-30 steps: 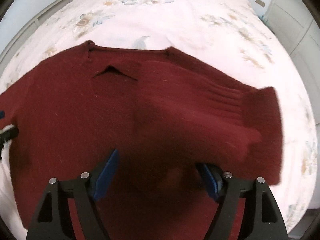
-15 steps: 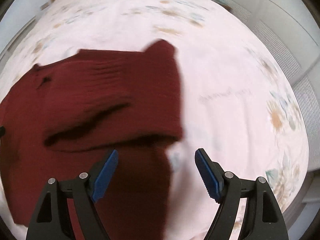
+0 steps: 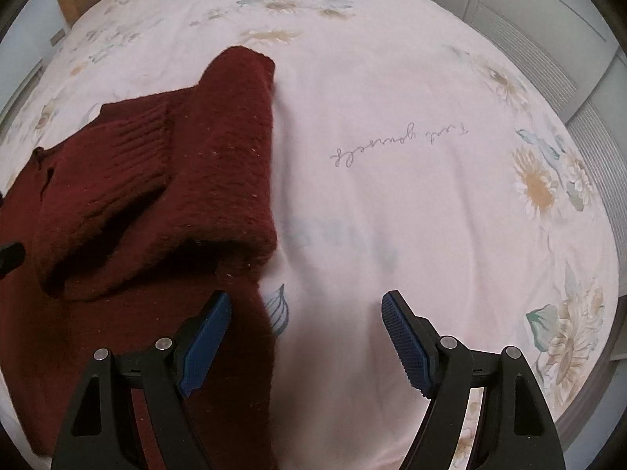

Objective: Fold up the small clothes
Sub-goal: 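Grasp the other sleeve cuff with the left gripper, then lay the held sleeve across the sweater body and open the left gripper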

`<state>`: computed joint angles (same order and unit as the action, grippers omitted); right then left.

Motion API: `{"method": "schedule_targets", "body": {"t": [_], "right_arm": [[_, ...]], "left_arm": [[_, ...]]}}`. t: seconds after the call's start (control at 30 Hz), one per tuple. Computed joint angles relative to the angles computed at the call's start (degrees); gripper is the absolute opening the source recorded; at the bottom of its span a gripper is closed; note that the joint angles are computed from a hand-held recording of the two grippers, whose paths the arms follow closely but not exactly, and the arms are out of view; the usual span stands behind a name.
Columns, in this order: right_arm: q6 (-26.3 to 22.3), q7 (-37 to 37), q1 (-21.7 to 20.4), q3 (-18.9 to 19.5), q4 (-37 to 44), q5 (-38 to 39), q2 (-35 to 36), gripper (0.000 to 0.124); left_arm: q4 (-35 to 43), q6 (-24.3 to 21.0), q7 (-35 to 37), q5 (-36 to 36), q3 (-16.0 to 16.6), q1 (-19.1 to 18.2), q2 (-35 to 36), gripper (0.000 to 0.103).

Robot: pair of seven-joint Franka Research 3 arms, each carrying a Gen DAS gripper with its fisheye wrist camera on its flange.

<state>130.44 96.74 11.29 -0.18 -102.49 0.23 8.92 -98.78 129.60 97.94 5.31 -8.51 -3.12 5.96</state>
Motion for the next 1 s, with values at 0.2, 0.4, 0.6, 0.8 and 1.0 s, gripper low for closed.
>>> {"method": "schedule_targets", "body": {"t": [0.2,0.4,0.6,0.8,1.0], "right_arm": [[0.85,-0.55,-0.44,-0.04,-0.87,1.60,-0.15,0.080],[0.74,-1.06,-0.47,0.00,-0.70,2.10,0.35,0.080],[0.81,-1.43,-0.06,0.09,0.45,1.74,1.61,0.080],[1.40,-1.15,0.58,0.04,3.35,1.72,4.01,0.080],[1.25,-0.98,1.67,0.08,8.61,1.65,7.74,0.074]], "left_arm": [[6.48,-2.00,2.26,2.01,-1.74,-2.37,6.02,0.102],[11.76,-4.33,3.00,5.71,-2.19,-4.89,11.54,0.102],[19.60,-9.10,-0.25,11.36,-0.79,-7.66,18.49,0.069],[23.50,-10.50,-2.75,11.06,-0.15,-7.00,21.23,0.017],[23.59,-8.19,-5.56,9.33,0.59,-4.28,20.11,0.014]]}}
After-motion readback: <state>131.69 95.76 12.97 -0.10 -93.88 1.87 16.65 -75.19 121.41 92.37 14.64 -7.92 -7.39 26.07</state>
